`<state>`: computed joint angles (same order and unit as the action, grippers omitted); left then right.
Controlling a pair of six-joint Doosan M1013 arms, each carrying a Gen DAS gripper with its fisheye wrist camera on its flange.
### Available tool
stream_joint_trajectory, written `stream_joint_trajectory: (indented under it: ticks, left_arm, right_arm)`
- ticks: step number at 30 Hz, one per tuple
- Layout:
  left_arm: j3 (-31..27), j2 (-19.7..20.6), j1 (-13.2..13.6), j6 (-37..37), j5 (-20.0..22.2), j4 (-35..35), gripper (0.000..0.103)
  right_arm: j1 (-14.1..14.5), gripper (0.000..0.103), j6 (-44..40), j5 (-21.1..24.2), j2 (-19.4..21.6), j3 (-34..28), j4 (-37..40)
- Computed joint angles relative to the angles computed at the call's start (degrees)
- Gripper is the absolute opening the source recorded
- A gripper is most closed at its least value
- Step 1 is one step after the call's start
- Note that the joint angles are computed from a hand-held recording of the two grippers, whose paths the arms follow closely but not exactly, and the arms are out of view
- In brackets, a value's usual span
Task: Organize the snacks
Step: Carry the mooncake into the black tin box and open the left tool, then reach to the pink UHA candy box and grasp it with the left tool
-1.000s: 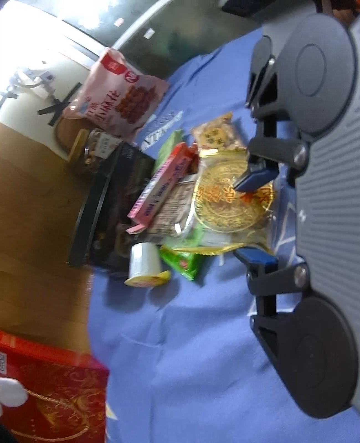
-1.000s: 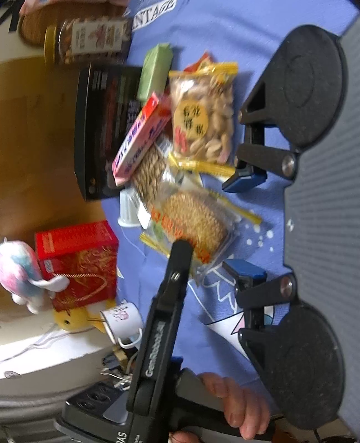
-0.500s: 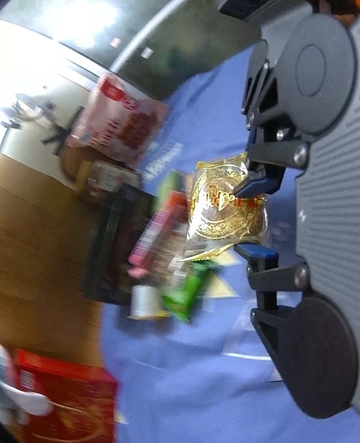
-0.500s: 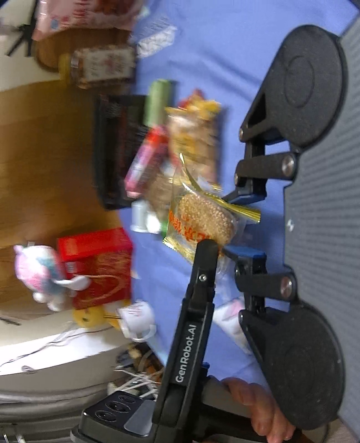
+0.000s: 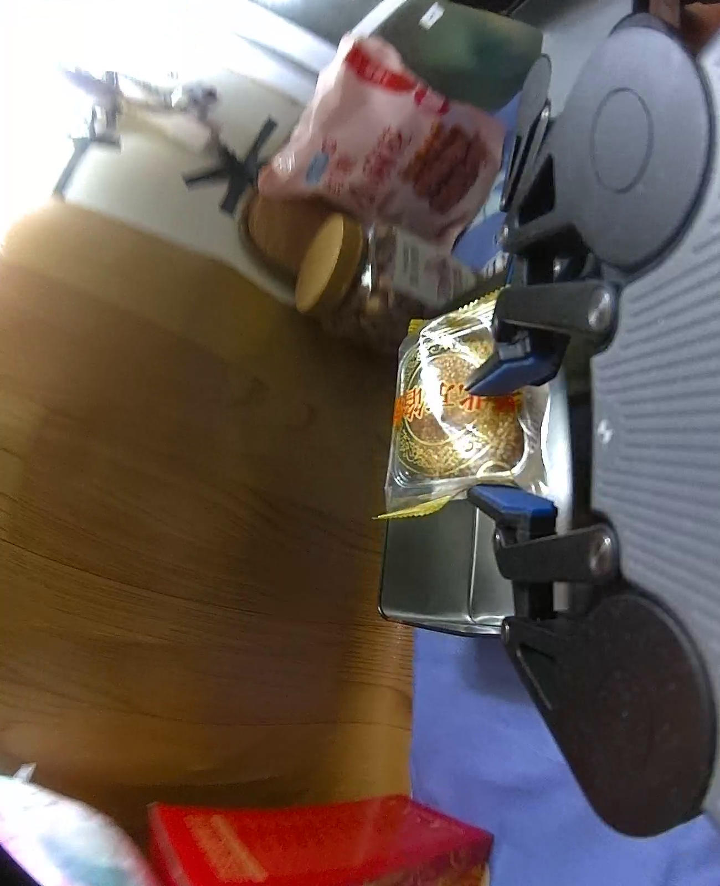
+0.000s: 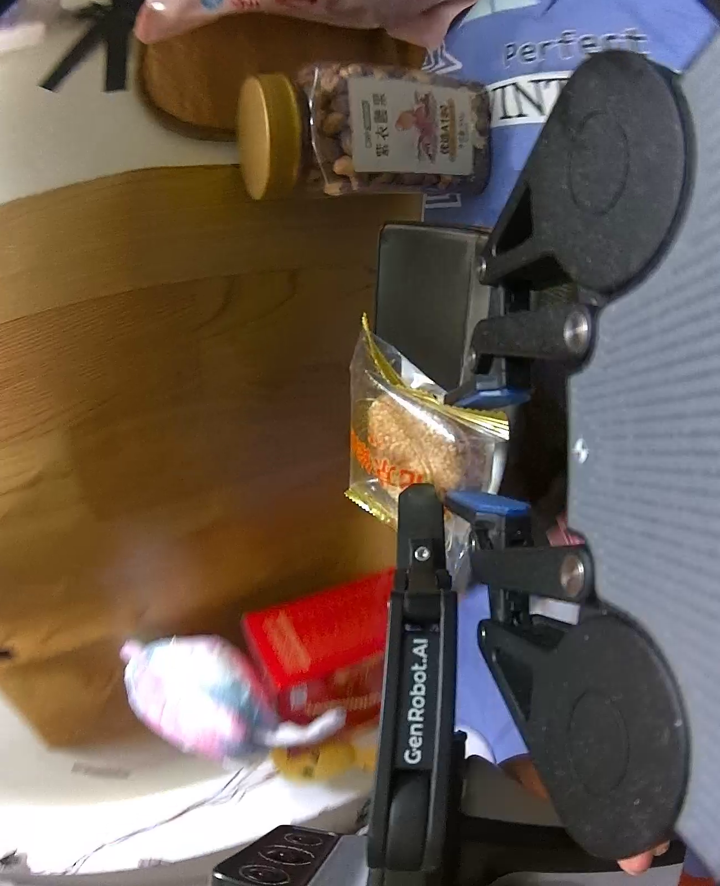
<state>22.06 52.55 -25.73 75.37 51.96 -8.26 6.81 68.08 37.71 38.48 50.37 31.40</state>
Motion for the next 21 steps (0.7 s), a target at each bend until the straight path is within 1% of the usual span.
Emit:
stream_joint_trajectory:
  ticks: [1,3,4,5,6,7,9,10,11,12,13,16,17,19,21]
  left_arm:
    - [-3.2,1.9,0.1,-0.9,2.2,0.4,0.036]
    - [-6.0,3.6,0.3,-2.0,4.6,0.6,0.036]
    - [-6.5,4.0,0.3,-1.8,4.7,0.0,0.040]
    - [-4.7,3.2,0.4,-1.0,3.3,-1.0,0.042]
    - [-0.4,1.0,0.3,-0.5,0.3,-1.3,0.045]
    - [4.6,-1.5,0.3,-0.1,-3.4,-1.1,0.045]
    - [13.8,-6.4,0.3,1.3,-11.3,-1.9,0.045]
    - [18.0,-8.6,0.4,1.6,-14.9,-2.2,0.045]
    - [21.4,-10.4,0.4,1.0,-17.4,-1.7,0.046]
    - [24.6,-12.0,0.5,-0.6,-19.5,-0.5,0.047]
    - [26.8,-13.1,0.4,-2.3,-20.7,1.2,0.047]
    - [30.4,-14.8,0.2,-9.9,-21.2,9.4,0.048]
    - [30.9,-14.8,0.4,-9.9,-21.1,8.7,0.050]
    - [29.5,-13.7,0.8,-9.3,-18.5,5.9,0.058]
    - [27.9,-12.4,1.0,-6.5,-15.9,2.4,0.057]
  right_arm:
    - [0.0,0.036,0.7,0.6,0.3,-0.3,-1.0]
    - [0.0,0.038,2.2,0.5,0.3,0.3,-2.1]
    - [-0.2,0.039,2.3,0.2,0.1,0.9,-1.4]
    - [-0.5,0.040,2.2,-0.5,-0.4,1.9,-0.1]
    - [-0.9,0.040,0.3,-1.8,-1.4,3.9,3.2]
    - [-1.5,0.040,-2.5,-2.8,-2.5,6.0,7.4]
    - [-2.7,0.040,-8.5,-3.1,-4.7,10.0,15.3]
    - [-3.2,0.039,-10.7,-3.5,-5.8,12.1,17.4]
    - [-3.6,0.039,-11.8,-5.0,-6.9,14.3,18.7]
    - [-4.0,0.039,-11.8,-6.7,-8.0,16.4,19.3]
    - [-4.4,0.039,-9.1,-7.7,-8.6,17.5,17.9]
    - [-5.5,0.039,3.0,-8.1,-8.7,18.9,11.7]
    - [-5.5,0.039,6.0,-8.0,-8.4,18.9,9.9]
    - [-5.3,0.040,9.3,-6.7,-7.6,18.2,7.4]
    - [-5.3,0.041,7.3,-3.6,-6.7,17.6,10.9]
